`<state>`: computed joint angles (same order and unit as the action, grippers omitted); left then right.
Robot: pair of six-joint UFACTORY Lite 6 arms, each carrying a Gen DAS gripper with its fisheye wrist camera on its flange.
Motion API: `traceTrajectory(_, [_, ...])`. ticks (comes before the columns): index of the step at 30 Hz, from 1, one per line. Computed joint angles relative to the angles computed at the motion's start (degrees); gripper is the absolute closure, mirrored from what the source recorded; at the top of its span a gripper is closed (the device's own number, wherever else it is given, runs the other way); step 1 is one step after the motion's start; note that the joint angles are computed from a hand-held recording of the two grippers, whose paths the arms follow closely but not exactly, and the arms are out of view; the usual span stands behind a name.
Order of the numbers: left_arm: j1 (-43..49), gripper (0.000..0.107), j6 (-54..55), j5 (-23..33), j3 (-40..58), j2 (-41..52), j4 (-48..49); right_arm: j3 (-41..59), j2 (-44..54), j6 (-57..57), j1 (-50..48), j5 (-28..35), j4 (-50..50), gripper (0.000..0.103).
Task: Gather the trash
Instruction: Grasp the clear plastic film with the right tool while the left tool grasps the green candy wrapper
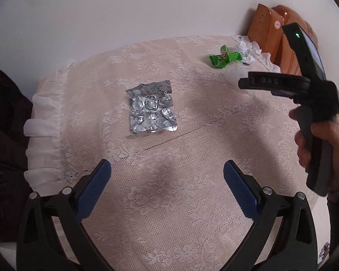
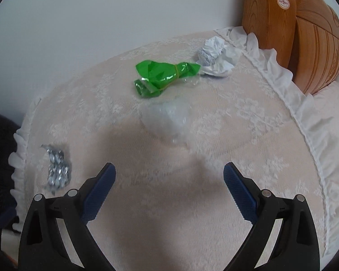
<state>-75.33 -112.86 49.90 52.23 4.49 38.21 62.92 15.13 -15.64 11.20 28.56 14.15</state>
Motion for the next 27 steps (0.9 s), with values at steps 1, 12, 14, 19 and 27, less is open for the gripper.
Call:
traceTrajectory(1, [0.09, 0.012, -0.15, -0.31, -0.89, -0.57, -0.05, 1.95, 2.2, 1.38, 0.51, -0.06, -0.82, 0.007])
traceTrajectory(12, [1.52, 0.012, 0.52, -2.12, -5.39, -2.83, 0.57, 9.99, 9.72, -2.12, 0.67, 2.93, 4.26, 0.063])
traceTrajectory(14, [2.15, 0.012, 0.1, -3.17, -6.57, -3.86, 1.08, 8.17, 7.25, -4.72, 0.01, 3.52, 5.48, 0.065])
traceTrajectory(19, [2.62, 0.012, -1.5, -4.17, -6.58, -4.06, 2.33, 3.01, -0.46, -11.37, -2.64, 5.95, 8.34, 0.065])
traceTrajectory(27, [5.07, 0.012, 21.15, 4.9, 0.13, 4.23, 7.55, -5.95, -12.62, -23.38, -10.73, 12.94, 11.81, 0.065])
